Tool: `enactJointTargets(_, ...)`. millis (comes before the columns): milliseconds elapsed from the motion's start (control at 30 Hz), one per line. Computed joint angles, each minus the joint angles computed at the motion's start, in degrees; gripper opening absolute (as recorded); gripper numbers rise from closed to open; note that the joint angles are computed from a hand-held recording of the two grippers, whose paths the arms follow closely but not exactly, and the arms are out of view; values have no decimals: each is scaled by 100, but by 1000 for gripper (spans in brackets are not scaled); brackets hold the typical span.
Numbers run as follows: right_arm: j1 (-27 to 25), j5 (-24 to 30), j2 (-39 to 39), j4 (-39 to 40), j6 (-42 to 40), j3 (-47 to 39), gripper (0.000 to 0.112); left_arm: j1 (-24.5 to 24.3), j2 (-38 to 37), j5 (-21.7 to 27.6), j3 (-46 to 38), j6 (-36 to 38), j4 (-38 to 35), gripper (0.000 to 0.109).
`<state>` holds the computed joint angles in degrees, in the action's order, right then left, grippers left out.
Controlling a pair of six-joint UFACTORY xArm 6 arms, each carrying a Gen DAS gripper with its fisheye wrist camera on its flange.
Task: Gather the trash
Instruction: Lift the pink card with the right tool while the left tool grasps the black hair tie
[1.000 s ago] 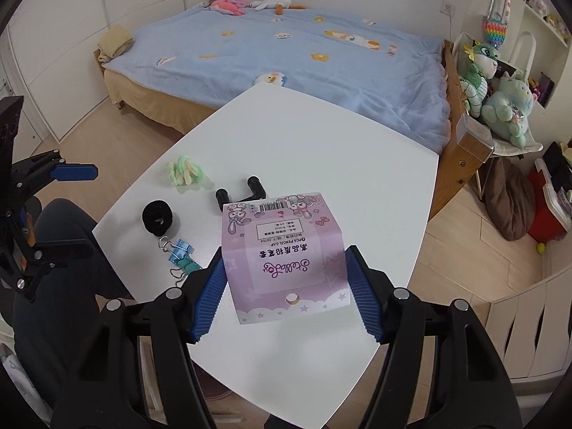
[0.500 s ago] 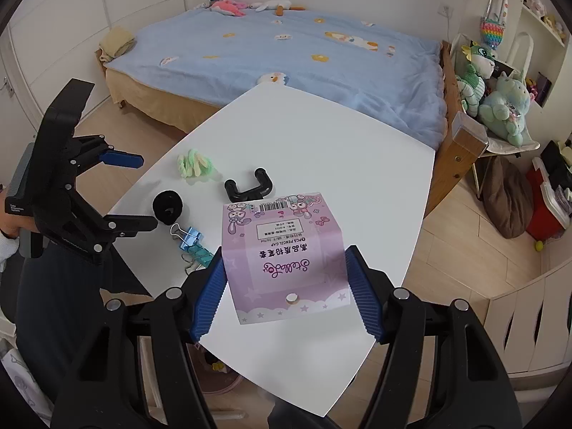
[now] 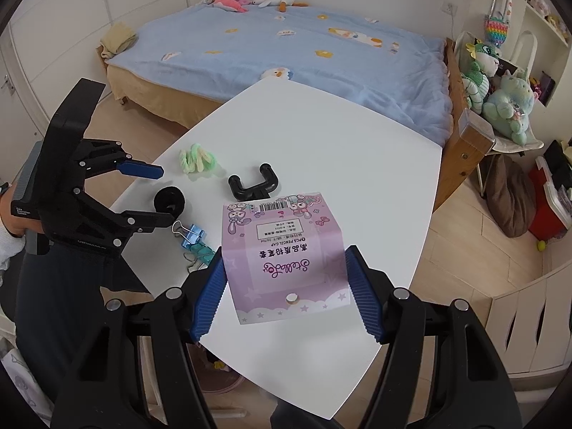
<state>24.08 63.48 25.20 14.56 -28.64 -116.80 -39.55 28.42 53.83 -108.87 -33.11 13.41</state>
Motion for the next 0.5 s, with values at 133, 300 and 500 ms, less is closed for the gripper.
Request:
enactJointTargets(133,3,-30,-31,23,0,58,65,-1,5,-82,25,117,-128,47)
enactJointTargets(300,0,-123,-110,102,-32,216,65,1,23,-81,27,150,-157,32)
enactJointTargets(500,8,-362,-320,155,-29,566,65,-27,-120,-242,194,36,-47,29)
